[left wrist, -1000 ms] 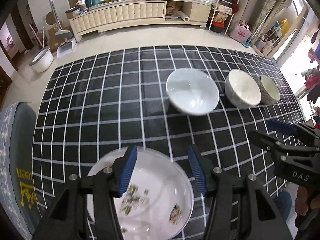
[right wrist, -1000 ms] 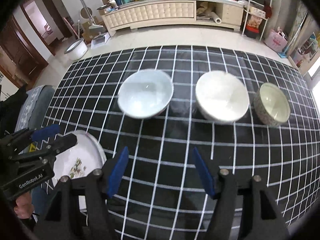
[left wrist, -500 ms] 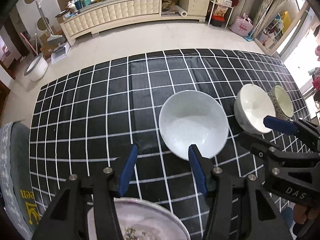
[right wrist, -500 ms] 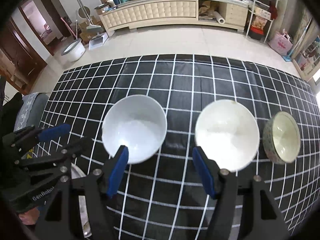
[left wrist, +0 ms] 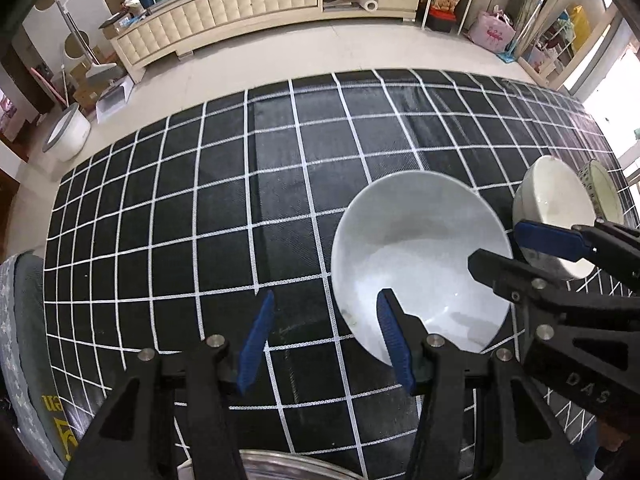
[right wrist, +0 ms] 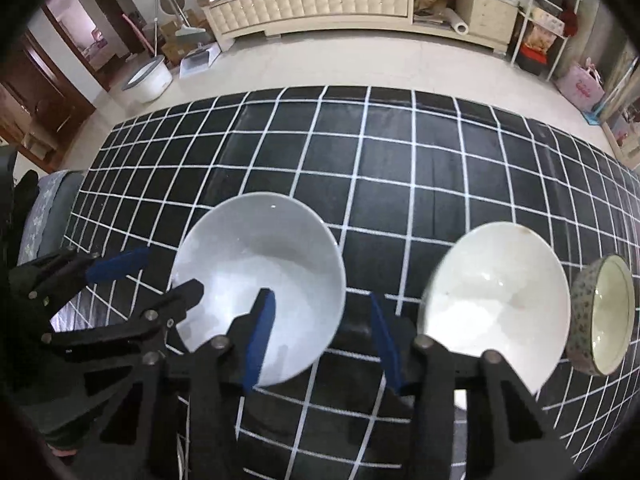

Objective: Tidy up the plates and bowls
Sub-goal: 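Move the left tool to the rim of the red-emblem white bowl, then grasp the rim of the red-emblem white bowl with the left tool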

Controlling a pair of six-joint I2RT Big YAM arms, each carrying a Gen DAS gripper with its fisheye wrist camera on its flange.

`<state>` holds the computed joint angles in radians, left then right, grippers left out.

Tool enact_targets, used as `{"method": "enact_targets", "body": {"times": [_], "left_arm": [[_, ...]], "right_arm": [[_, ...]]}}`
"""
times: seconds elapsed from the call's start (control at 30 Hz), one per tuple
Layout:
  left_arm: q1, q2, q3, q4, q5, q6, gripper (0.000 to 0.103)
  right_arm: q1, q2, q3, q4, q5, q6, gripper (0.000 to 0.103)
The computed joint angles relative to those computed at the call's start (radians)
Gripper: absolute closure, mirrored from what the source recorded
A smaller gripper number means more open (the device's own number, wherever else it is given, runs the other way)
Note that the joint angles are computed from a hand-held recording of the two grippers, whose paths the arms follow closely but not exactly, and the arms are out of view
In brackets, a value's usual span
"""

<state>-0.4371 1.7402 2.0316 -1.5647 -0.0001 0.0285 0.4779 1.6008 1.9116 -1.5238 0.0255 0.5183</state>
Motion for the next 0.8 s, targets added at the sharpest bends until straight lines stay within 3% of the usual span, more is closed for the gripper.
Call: {"method": "enact_targets", "body": {"times": [0.1, 0.23, 0.37, 0.47, 0.57, 0.7, 0.8], "left_arm": [[0.000, 0.008, -0.009, 0.002, -0.001, 0.007, 0.053], [0.002, 0.012, -0.023, 0.006, 0.016, 0.011, 0.061], [-0.002, 0.010, -0.032, 0.008, 0.043, 0.029, 0.075], [-0.019, 0.004, -0.039, 0.012, 0.039, 0.033, 0.088], [-0.040, -0.008, -0.055, 0.024, -0.017, 0.023, 0.088], [-0.029, -0.028, -0.076, 0.016, 0.045, 0.015, 0.089], [-0.031, -0.044, -0.087, 0.002, 0.052, 0.015, 0.089]], "right_arm": [[-0.005, 0.015, 0.004, -0.013, -0.010, 0.007, 0.061], [-0.015, 0.003, -0.032, 0.007, -0.036, 0.024, 0.078], [-0.012, 0.000, -0.044, -0.004, -0.016, 0.023, 0.089], [-0.010, -0.003, -0.048, -0.008, -0.015, 0.022, 0.089], [-0.019, -0.017, -0.068, 0.009, -0.035, 0.035, 0.090], [-0.024, -0.057, -0.107, 0.024, -0.038, 0.045, 0.091], [-0.010, -0.073, -0.104, 0.003, -0.023, 0.051, 0.091]]}}
